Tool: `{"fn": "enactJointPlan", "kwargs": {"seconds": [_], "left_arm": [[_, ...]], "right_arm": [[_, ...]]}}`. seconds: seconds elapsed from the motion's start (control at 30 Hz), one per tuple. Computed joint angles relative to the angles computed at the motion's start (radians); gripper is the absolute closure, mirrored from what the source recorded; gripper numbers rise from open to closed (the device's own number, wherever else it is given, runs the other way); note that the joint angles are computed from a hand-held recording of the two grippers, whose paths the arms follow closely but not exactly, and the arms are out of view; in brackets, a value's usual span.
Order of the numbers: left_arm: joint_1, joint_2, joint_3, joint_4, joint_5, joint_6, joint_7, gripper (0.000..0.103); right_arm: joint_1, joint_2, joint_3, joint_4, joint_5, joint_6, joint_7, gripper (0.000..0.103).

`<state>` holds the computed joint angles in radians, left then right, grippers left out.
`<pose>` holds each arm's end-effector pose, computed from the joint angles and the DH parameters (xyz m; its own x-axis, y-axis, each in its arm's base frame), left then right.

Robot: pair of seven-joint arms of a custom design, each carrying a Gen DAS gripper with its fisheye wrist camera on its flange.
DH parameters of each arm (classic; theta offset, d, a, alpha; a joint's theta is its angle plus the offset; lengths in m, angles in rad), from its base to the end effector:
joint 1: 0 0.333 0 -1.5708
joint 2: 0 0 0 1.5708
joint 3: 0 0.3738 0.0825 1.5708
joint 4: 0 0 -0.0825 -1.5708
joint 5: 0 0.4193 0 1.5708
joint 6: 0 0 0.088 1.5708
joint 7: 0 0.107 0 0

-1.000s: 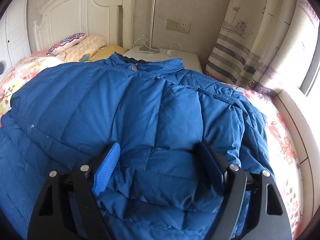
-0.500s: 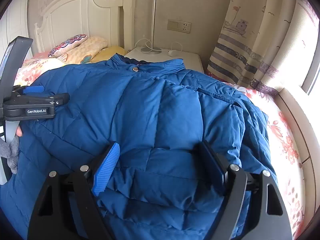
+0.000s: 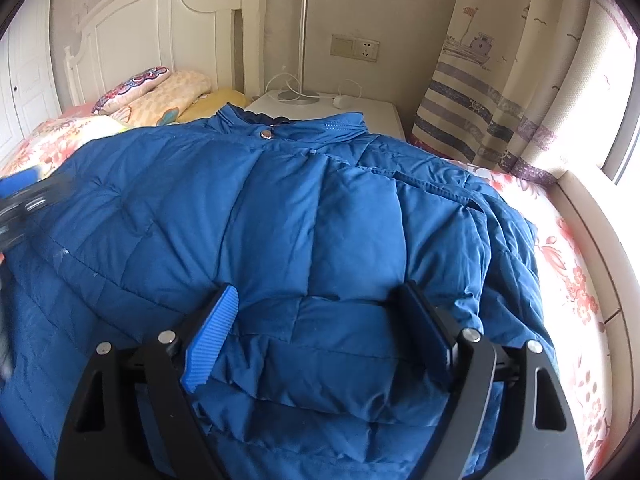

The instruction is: Fold large clothes

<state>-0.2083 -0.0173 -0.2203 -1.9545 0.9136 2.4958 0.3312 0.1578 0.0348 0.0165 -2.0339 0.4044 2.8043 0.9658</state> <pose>0.5686 -0.2660 0.5885 0.2187 -0.9756 -0.0168 -0.6156 -0.1246 -0.7782 0.6321 0.0921 0.5523 0.4105 -0.9100 0.0587 -0.6388 -0.3329 -0.6937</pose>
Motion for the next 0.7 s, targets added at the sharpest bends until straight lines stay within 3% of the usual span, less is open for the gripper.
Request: {"fn": "enactJointPlan", "kwargs": {"seconds": [0.13, 0.23, 0.3, 0.37, 0.43, 0.5, 0.6, 0.7], "left_arm": [[-0.027, -0.072, -0.033, -0.07, -0.032, -0.107, 0.05, 0.004], [-0.033, -0.121, -0.041, -0.138, -0.095, -0.129, 0.104, 0.004], [-0.03, -0.138, -0.044, -0.164, -0.139, -0.159, 0.131, 0.004], [-0.027, -0.141, -0.038, -0.171, -0.2, -0.17, 0.156, 0.004], [-0.024, -0.124, -0.036, -0.159, -0.244, -0.188, 0.188, 0.004], [-0.026, -0.105, -0.038, -0.14, -0.277, -0.223, 0.224, 0.004], [-0.035, -0.137, -0.054, -0.152, -0.251, -0.276, 0.214, 0.004], [-0.037, -0.217, -0.07, -0.22, -0.23, -0.309, 0.16, 0.004]], "right_arm": [[-0.005, -0.058, -0.001, -0.038, 0.094, -0.013, -0.043, 0.02], [0.01, -0.154, -0.016, -0.118, 0.179, -0.023, -0.114, 0.02], [-0.009, -0.206, -0.003, -0.188, 0.061, -0.022, -0.062, 0.016], [-0.052, -0.201, 0.025, -0.213, -0.109, -0.079, 0.022, 0.015], [-0.024, -0.205, -0.017, -0.207, -0.074, -0.117, 0.016, 0.015], [-0.06, -0.214, -0.002, -0.187, -0.165, -0.183, 0.123, 0.014], [-0.049, -0.283, -0.04, -0.24, -0.128, -0.17, 0.069, 0.014], [-0.093, -0.322, -0.043, -0.304, -0.191, -0.17, 0.068, 0.01]]}}
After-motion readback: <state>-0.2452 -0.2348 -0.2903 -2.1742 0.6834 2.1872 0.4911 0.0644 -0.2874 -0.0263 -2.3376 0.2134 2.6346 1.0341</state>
